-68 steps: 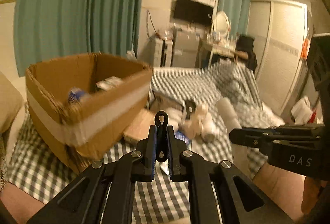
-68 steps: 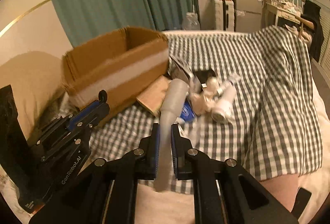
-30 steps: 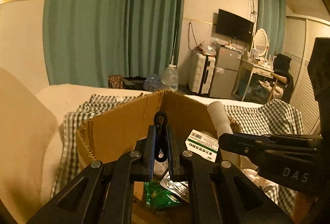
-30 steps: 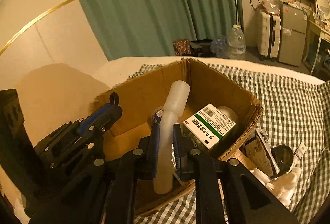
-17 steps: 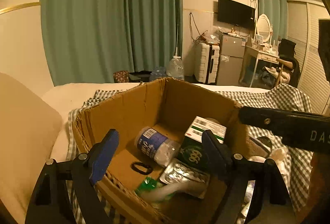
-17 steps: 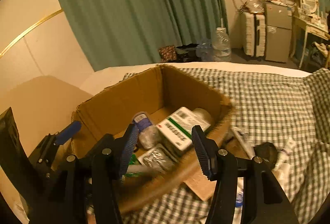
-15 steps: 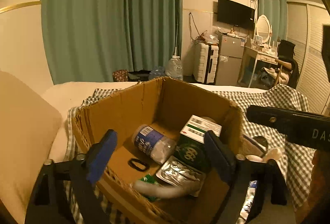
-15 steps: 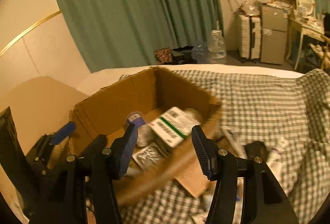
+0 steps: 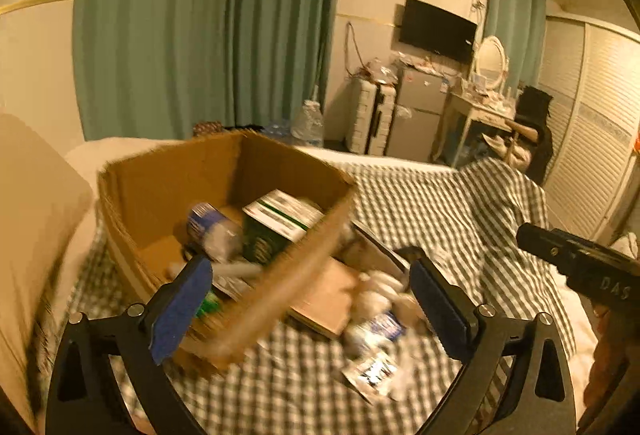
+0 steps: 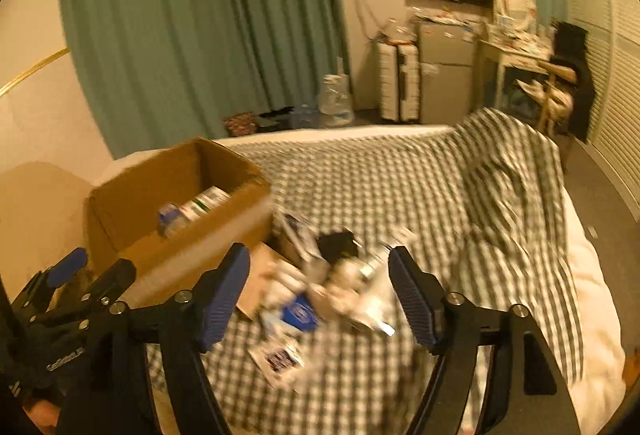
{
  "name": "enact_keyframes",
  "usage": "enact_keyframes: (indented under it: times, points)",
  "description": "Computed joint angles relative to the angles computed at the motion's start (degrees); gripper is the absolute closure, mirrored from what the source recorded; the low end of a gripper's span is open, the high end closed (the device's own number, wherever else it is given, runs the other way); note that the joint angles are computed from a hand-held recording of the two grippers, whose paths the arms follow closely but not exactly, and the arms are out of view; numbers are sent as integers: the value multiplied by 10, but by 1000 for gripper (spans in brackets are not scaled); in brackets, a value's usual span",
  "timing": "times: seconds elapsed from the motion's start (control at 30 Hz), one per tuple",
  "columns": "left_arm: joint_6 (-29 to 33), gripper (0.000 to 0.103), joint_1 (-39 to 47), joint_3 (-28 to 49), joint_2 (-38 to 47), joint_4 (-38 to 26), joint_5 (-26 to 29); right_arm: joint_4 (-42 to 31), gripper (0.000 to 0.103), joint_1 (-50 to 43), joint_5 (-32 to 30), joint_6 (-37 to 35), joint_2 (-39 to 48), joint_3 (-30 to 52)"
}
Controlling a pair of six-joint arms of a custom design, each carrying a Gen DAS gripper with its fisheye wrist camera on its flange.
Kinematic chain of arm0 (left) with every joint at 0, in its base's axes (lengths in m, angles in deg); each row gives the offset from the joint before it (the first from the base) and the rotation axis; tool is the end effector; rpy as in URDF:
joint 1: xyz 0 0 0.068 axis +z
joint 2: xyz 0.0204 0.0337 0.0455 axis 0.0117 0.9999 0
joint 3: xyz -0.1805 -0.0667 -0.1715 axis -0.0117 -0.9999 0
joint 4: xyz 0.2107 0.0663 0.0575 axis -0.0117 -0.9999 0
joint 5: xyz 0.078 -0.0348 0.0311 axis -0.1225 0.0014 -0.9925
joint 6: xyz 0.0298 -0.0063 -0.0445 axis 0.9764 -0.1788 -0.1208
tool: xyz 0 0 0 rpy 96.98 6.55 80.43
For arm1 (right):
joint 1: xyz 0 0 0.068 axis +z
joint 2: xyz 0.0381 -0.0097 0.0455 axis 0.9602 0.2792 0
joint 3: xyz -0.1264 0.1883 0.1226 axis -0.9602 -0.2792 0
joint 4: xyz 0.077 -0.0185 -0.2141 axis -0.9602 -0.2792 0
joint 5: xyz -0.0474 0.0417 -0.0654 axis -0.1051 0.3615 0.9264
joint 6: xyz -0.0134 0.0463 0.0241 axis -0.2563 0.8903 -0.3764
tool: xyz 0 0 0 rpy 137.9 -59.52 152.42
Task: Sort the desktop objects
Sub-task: 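Move both tools back toward the pile of items, then grasp the white sachet with the left tool while the right grasps the white cylindrical device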
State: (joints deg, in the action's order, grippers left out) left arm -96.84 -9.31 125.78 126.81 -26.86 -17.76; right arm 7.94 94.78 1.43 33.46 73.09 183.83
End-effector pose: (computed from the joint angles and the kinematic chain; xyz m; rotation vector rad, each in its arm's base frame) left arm 0.2873 -0.0454 0.3513 -0.1236 2.1708 -0.0669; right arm 0.3230 0.1230 0.3993 -0.1662 2.2643 0.2813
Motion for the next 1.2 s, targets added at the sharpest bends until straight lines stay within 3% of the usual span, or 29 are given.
enact_keyframes:
  times: [0.23,0.33,0.53,0.77,1.0,1.2]
  points:
    - [-7,0,-89,-118,-10,66,-48,84,30,-45,-16,31,-69,-216]
    - [4,0,-103,-159,12,102,-59,113,30,-52,-26,38,-69,-260]
    - [34,0,-88,-221,62,179,-22,154,30,-49,-19,38,-47,-303]
    - [104,0,-89,-246,136,243,-23,127,30,-43,-8,29,38,-238]
    - [152,0,-64,-230,194,262,47,98,30,-49,2,27,113,-155]
    - [157,0,-57,-205,224,272,92,68,30,-57,3,30,171,-85]
